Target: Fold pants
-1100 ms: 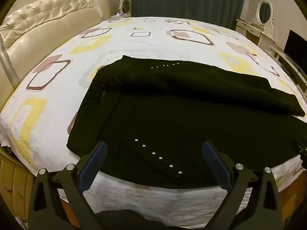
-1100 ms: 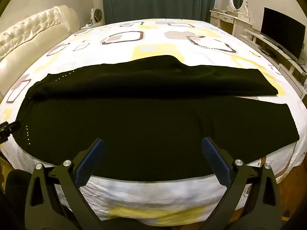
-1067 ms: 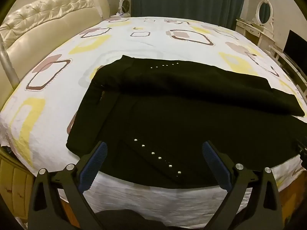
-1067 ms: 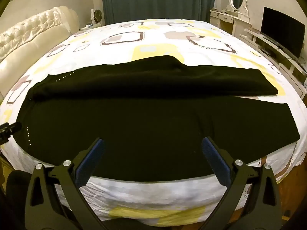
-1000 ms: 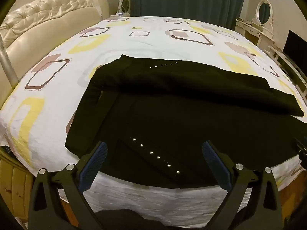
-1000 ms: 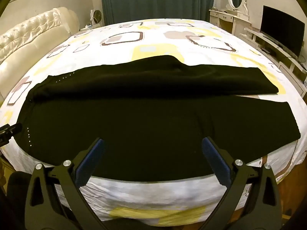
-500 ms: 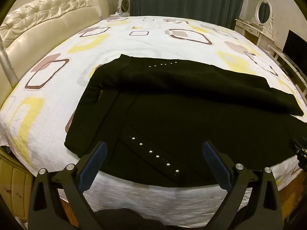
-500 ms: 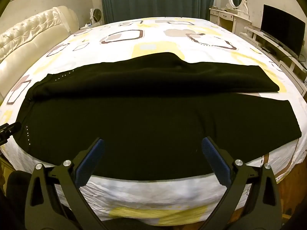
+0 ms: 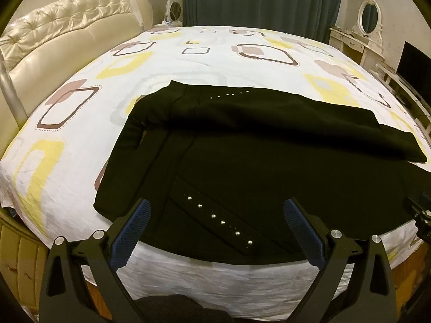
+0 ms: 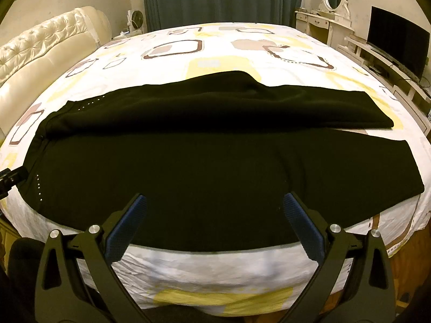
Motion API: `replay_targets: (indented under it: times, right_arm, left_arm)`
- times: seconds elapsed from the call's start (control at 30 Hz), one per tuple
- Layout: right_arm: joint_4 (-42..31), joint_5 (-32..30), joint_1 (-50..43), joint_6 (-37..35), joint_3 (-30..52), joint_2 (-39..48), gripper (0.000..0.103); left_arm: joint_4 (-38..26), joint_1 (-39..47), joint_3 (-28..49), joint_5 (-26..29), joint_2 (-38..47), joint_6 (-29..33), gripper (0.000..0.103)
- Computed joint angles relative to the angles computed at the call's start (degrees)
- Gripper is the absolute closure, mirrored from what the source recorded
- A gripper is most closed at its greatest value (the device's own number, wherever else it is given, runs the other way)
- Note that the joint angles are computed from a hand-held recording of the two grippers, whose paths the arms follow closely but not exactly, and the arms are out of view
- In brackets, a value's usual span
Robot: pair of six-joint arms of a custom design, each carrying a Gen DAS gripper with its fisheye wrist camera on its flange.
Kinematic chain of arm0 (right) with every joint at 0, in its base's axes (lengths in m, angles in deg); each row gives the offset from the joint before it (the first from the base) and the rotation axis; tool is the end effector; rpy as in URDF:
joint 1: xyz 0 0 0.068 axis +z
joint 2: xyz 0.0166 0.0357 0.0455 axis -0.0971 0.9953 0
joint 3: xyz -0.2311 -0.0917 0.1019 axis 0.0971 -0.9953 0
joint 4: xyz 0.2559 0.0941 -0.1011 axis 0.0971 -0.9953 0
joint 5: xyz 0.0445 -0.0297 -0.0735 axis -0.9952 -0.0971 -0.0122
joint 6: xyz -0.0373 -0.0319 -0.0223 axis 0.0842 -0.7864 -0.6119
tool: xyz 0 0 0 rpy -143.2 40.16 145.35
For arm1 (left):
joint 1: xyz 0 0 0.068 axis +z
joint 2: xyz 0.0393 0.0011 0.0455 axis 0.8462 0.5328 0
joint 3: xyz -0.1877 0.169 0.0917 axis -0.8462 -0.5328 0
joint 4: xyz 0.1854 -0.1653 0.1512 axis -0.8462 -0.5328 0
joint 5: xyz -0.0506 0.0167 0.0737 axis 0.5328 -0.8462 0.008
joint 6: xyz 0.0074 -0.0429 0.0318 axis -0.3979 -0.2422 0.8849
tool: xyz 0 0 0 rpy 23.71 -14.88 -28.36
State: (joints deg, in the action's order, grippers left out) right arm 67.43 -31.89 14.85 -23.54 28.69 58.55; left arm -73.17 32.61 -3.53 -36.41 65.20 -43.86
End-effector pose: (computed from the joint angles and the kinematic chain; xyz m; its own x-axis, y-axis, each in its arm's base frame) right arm 0.2173 0.0677 0.0672 -0.6988 0.2431 -0.6728 0.2621 0.9621 0.0754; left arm 0.2709 -0.1216 0.1196 -0.7600 0.1418 -0.6343 0.1896 0.9818 -0.0078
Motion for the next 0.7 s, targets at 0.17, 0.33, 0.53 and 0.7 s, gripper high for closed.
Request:
replay_targets:
  times: [0.17,0.33,0.53,0.7]
  right_arm:
    - [-0.2,0.1,0.0,0.1,0.0,-0.1,0.002]
    - [-0.1,0.1,0.1,0.2,-0.2,-0.3,0.002]
    - [-0.1,-0.1,0.1,0.0,-0.1,0.1,0.002]
    - [0.0,0.2,0.2,0.2,-0.5,-0.4,0.002]
  left_arm:
    - [-0.3,0.0,0.0,0.2,-0.2,0.3,0.004]
    - [-0.3,-0.2,0.1,0.2,-0.1,0.3,0.004]
    - [0.1,-0.6,-0.2,0.1,-0.4,0.3,0.004]
    - [-0.2,-0.7,-0.1,0.0,-0.3,0.3,0.004]
